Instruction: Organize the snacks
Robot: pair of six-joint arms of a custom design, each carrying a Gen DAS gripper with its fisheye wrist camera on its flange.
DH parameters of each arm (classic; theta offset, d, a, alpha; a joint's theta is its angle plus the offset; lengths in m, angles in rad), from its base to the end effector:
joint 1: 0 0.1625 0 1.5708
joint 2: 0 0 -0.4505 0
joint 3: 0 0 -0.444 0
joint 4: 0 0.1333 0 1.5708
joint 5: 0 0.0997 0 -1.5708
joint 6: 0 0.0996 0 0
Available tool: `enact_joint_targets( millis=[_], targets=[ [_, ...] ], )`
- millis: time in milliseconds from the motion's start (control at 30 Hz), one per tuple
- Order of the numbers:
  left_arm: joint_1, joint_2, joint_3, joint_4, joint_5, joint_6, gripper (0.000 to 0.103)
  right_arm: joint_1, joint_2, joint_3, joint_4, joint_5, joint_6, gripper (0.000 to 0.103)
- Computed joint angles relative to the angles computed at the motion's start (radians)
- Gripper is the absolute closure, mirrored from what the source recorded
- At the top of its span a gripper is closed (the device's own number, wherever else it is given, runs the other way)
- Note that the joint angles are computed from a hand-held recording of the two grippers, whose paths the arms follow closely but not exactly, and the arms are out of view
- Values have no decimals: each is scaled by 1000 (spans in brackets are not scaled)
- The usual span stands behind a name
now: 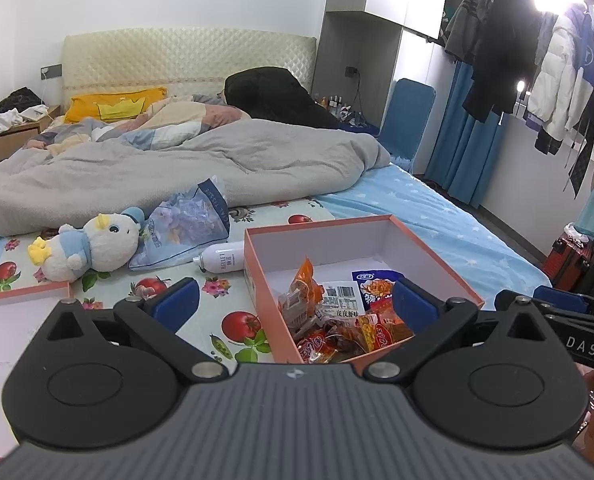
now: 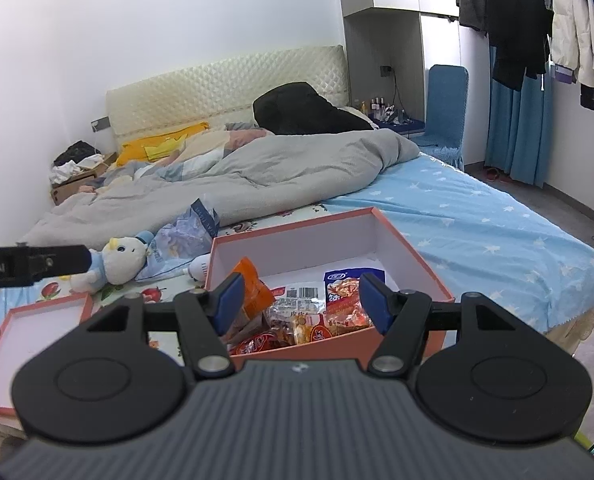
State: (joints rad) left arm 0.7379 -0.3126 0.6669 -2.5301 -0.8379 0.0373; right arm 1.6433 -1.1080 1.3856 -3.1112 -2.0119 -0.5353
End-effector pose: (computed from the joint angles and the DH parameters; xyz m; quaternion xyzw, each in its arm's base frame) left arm -0.5826 -0.7999 0.1428 0.2789 0.8532 -0.3889 0.2076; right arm 0.1444 -0.7356 0.5116 0.1125 -0.7902 0.5201 0.3040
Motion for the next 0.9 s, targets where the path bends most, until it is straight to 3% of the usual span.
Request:
enact_joint_targets(
  millis=[533,567,600,633,900],
  targets=[
    [-7,0,3,-20,19,25,0,1,-2,-4,12,-1,-1,37],
    [-8,0,3,-21,22,27,0,1,-2,-7,17,0,1,31],
    [-8,0,3,-20,25,28,0,0,-2,-10,17,3,6,11],
    [-8,2,-2,-15,30,28,0,-3,-3,-10,17,15,15,1],
    [-8,11,-18,13,43,14,0,-9,-1,-12,20,8,12,0]
  ],
)
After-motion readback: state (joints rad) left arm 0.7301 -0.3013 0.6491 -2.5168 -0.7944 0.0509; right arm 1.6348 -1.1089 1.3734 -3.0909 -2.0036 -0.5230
